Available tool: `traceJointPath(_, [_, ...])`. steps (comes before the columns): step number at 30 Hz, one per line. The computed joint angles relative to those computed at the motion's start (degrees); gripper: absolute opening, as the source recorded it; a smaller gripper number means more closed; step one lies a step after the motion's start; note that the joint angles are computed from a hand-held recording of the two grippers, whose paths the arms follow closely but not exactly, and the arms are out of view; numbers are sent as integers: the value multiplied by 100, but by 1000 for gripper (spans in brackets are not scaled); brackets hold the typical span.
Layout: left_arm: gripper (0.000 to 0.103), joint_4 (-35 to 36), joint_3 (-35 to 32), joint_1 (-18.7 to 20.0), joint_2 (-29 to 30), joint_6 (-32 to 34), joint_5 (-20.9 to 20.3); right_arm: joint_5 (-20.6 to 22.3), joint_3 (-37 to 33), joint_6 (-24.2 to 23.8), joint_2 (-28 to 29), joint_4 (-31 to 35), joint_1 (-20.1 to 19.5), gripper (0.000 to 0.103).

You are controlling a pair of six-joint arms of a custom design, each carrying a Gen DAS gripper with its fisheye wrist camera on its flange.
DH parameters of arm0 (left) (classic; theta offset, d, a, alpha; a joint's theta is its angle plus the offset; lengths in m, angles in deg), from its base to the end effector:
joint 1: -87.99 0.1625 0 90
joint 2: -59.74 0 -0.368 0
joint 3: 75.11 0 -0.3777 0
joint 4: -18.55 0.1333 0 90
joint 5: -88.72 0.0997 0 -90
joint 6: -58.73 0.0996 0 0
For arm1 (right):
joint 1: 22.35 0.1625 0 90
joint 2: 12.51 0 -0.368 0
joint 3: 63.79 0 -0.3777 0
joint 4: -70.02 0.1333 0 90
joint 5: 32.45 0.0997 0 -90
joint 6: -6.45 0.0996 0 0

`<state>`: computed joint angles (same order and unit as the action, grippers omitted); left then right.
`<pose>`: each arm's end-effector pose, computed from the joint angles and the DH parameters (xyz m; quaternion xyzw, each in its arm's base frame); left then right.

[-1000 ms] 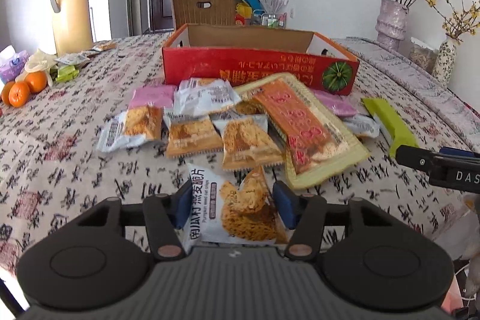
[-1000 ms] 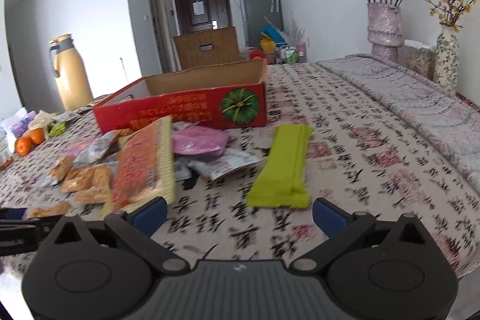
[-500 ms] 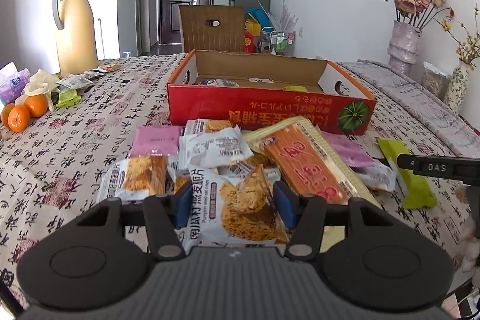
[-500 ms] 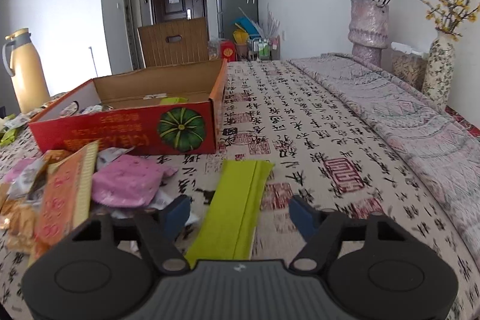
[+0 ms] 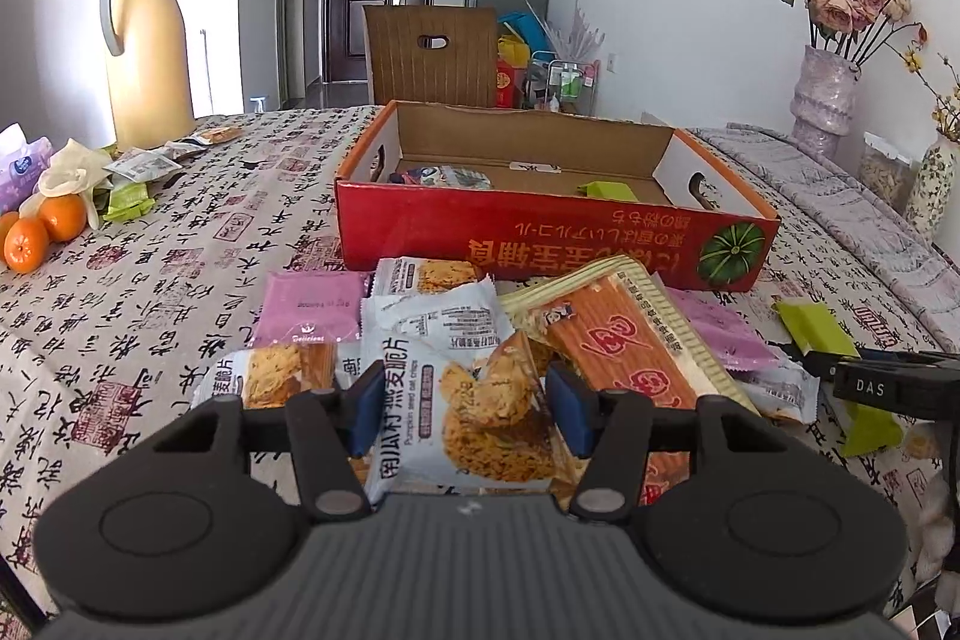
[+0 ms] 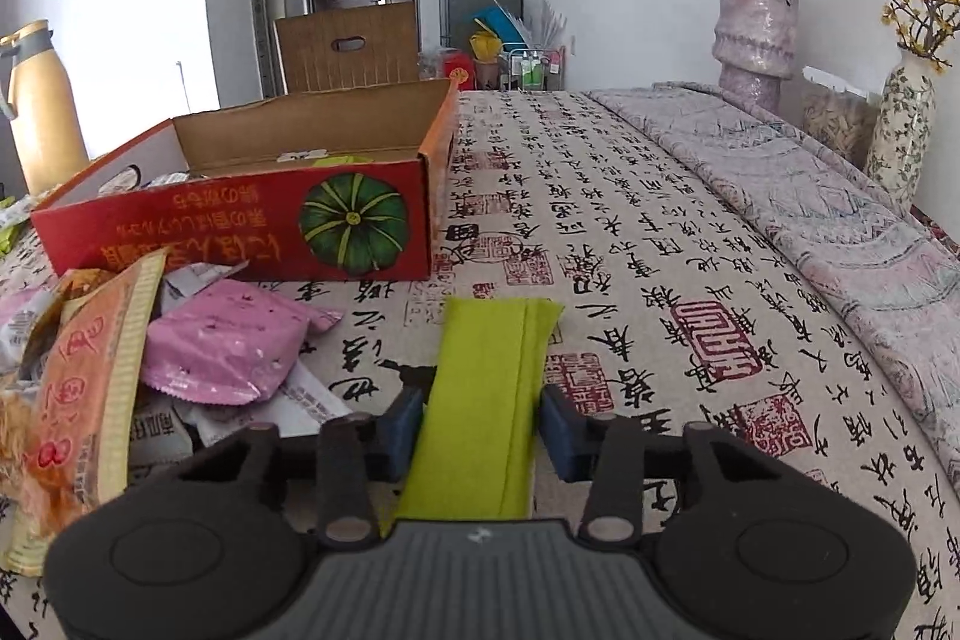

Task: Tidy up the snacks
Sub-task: 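Lower both held snacks into the box and open both grippers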

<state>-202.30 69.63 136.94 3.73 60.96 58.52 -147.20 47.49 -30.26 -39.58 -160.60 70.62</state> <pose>-0.0458 -0.3866 0.1197 0.1318 0.8180 -0.4484 0.3352 0.1172 -0.4909 -0.0128 0.1969 -0.8441 0.3870 0.3147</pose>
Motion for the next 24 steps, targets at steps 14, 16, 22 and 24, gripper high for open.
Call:
traceJointPath(14, [57,-295,-98,-3,-115,394,13,329,231,66,-143,-353,-27,33])
traceJointPath(16, [57,-356,-116,-29,-134,474,22,388,267,71,-181,-414,-4,33])
traceJointPath(22, [57,-390,-308,-29,-219,693,-6,617,350,61,-289,-588,110,33])
traceJointPath(24, [57,-333,-407,-21,-261,782,-37,714,347,75,-327,-592,159,33])
